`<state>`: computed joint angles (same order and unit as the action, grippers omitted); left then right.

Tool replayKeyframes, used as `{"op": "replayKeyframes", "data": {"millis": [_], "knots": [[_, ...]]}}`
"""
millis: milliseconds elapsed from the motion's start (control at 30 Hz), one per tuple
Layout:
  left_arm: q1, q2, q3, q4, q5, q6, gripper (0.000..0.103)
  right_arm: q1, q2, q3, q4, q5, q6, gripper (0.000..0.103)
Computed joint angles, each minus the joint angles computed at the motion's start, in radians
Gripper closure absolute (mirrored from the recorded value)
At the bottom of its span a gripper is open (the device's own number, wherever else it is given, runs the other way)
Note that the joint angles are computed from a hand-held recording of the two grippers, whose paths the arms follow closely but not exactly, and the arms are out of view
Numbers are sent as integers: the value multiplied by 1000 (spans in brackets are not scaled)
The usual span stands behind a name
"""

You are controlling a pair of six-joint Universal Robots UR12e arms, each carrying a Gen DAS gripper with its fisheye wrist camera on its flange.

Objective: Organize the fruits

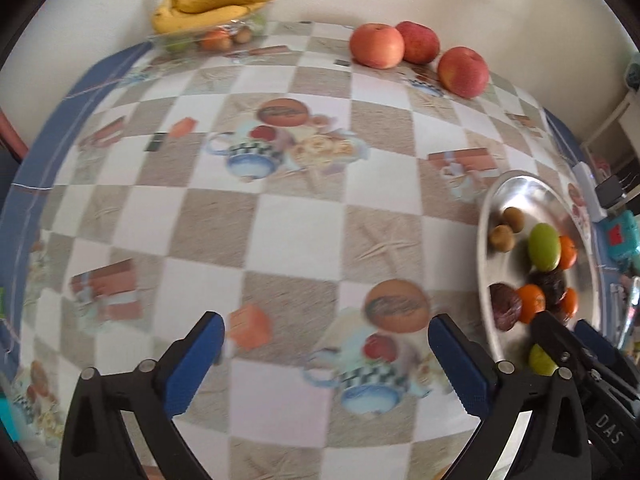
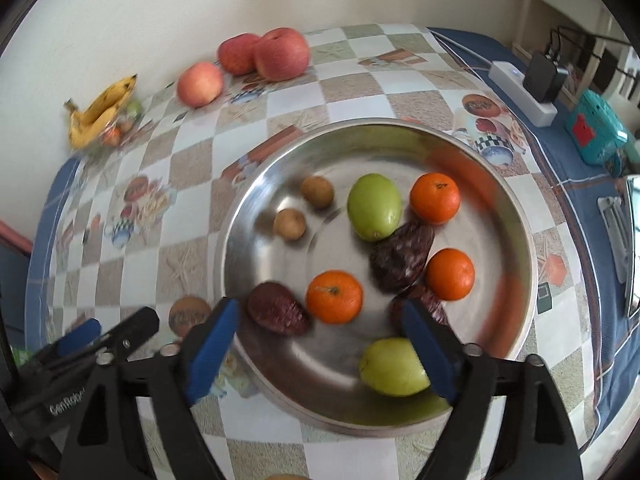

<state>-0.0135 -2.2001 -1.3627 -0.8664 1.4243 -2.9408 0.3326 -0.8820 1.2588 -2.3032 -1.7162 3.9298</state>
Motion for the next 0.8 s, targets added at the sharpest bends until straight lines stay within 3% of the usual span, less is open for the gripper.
{"op": "replayKeyframes", "data": {"millis": [100, 300, 800], "knots": [[8, 17, -23, 7, 12, 17, 0, 14, -2, -3, 8, -26, -22, 10], [20, 45, -59, 22, 1, 28, 0, 36, -13, 6, 8, -58, -32, 9], [-5, 45, -66, 72, 158, 43, 0, 37, -18, 14, -1, -74, -16, 9]]}}
